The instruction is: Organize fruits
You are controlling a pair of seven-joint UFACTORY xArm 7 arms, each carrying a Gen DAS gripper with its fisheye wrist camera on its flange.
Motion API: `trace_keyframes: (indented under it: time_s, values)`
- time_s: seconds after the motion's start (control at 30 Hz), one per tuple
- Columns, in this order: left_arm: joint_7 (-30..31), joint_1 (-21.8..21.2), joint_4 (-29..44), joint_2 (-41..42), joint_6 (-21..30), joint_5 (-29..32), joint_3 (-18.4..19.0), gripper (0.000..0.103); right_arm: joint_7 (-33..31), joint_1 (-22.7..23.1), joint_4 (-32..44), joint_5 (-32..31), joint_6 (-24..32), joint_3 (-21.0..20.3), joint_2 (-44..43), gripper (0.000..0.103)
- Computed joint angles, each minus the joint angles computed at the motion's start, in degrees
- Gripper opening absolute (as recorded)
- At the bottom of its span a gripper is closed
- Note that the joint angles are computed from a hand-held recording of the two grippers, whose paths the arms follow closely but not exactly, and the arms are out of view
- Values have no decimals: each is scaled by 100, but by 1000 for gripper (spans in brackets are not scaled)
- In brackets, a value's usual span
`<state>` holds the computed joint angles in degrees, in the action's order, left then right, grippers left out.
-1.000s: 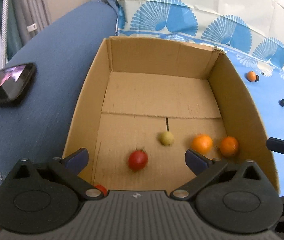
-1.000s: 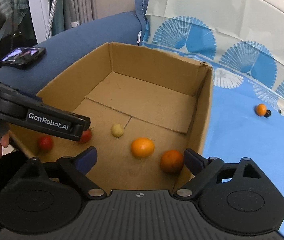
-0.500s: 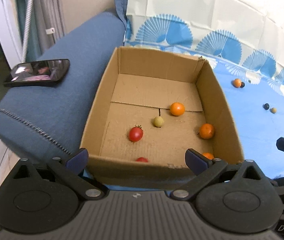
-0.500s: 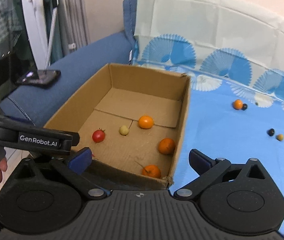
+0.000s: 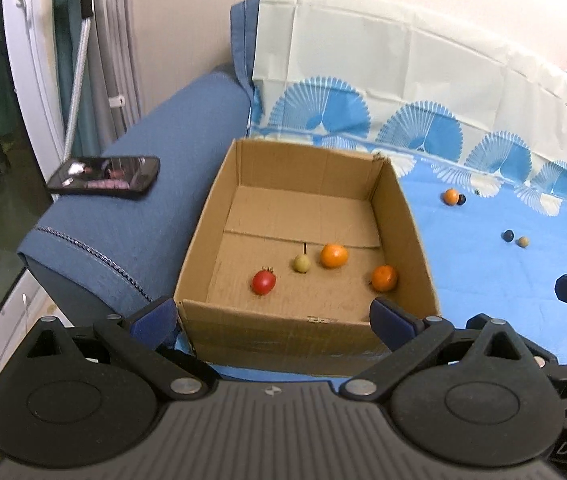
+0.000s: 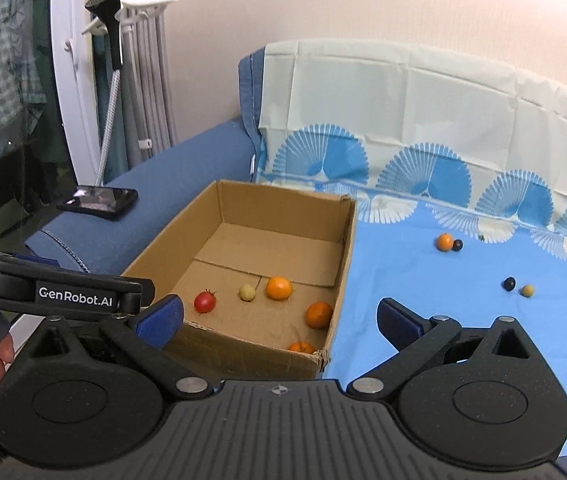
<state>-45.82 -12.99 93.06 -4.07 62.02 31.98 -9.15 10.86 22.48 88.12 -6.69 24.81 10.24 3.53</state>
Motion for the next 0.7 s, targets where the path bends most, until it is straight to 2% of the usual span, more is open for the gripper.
trace_keyframes:
  time_s: [0.37, 0.7]
  values:
    - [-182, -27, -111, -276, 84, 370, -203, 103, -30, -93, -543, 236, -480, 37, -451, 102]
    - [-218, 2, -165, -353, 70, 435, -264, 103, 15, -136, -649, 204, -586, 77, -546, 102]
